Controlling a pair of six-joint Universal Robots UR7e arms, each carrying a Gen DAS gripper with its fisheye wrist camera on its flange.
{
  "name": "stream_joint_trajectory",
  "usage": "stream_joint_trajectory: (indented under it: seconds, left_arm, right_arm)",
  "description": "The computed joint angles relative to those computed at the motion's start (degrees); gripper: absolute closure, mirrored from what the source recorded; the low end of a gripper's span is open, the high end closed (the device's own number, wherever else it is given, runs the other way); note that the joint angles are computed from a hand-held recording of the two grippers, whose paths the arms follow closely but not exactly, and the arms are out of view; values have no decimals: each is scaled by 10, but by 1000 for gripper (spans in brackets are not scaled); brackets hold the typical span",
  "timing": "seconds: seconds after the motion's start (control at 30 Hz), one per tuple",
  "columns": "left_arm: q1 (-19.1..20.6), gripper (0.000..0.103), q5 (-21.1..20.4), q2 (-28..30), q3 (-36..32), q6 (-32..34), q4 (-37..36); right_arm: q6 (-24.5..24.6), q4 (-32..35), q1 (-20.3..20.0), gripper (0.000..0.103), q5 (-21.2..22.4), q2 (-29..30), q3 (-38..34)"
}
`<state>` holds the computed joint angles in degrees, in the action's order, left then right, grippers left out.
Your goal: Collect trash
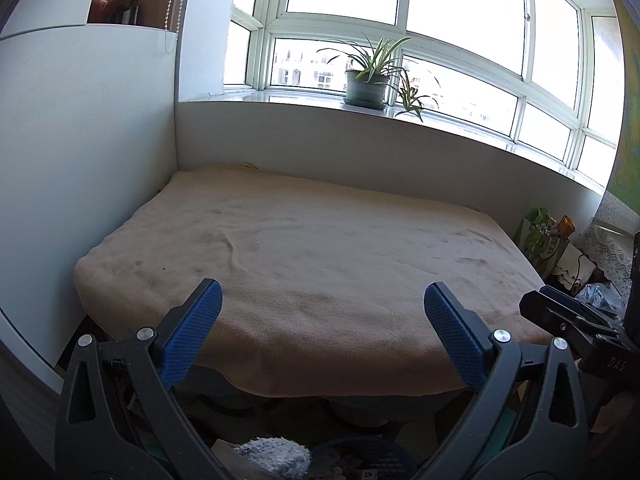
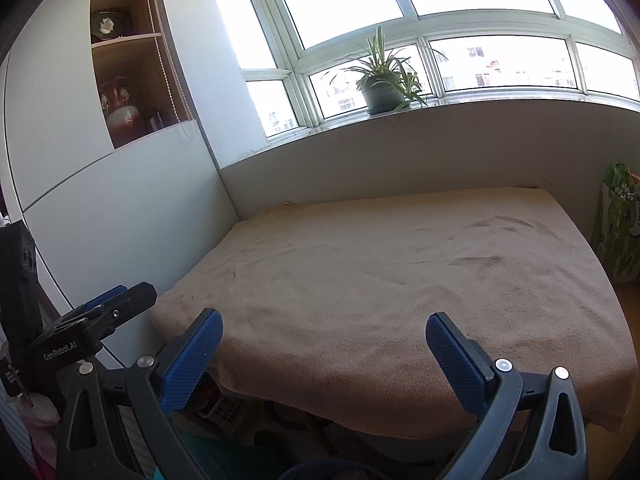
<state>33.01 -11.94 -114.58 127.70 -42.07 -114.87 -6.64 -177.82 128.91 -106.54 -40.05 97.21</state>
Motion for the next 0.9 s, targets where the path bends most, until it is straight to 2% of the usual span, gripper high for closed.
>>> stream_joint_trajectory:
  seconds: [0.5, 0.63, 0.9]
  left_arm:
    - [-4, 0, 2, -7, -3, -25, 21]
    - [-4, 0, 5, -9, -8, -58, 58]
    - [-2, 0, 5, -11, -11, -75, 76]
  right_arm:
    - [7, 9, -1, 0, -1, 0, -3]
    - [7, 12, -2, 0, -1, 0, -2]
    - [14, 17, -4, 0, -2, -2, 0]
